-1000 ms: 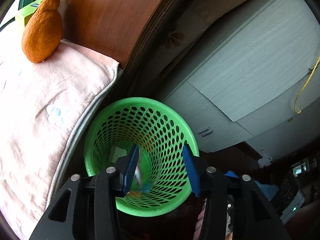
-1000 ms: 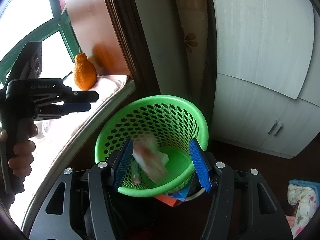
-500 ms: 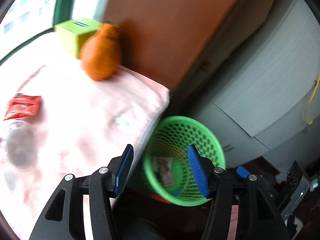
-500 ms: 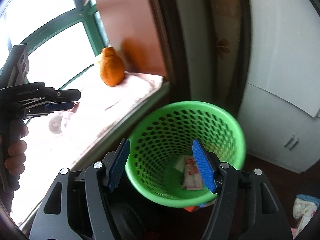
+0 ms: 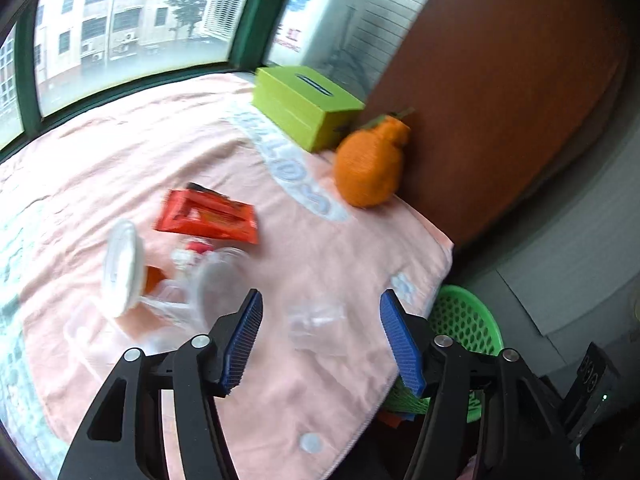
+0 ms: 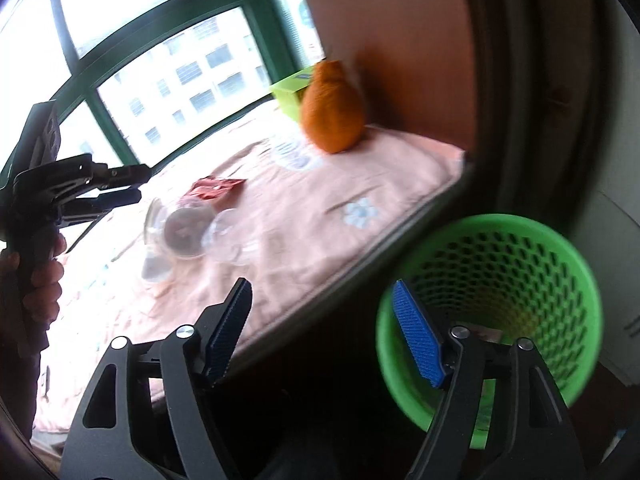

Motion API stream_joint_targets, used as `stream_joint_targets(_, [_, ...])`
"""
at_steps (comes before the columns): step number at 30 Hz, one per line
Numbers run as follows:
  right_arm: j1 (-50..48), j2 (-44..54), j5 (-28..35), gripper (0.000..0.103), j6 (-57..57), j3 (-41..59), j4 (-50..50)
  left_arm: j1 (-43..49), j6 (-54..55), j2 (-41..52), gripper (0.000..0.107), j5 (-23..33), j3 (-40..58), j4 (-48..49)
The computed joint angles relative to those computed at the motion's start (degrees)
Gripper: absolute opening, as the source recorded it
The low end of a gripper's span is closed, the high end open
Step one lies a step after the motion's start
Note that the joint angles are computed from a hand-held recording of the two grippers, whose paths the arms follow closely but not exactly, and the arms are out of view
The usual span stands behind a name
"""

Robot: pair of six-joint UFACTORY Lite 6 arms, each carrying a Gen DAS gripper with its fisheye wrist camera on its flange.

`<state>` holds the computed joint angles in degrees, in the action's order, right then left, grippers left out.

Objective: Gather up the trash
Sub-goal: 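Move the left tool back over the red snack wrapper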

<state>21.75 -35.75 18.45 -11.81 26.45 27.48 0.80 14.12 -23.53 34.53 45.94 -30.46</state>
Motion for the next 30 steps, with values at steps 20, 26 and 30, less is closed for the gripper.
stream_joint_targets(20, [7.14,48.89,4.06,0.084,-56.5,32.12,53.99,22.37,19.56,20.68,0.072,7.52,17.8,-6.13])
stream_joint_targets(26, [5.28,58.22,8.35,0.084,-54.76,40.13,51.11,21.53,18.62,31.55,0.072,8.81,26.95,-4.61])
stream_joint_targets(30, [5.03,62.35,10.66,0.084,-52.59,44.06,48.71,20.43,16.25,38.15,0.072,9.52,32.64,-3.49])
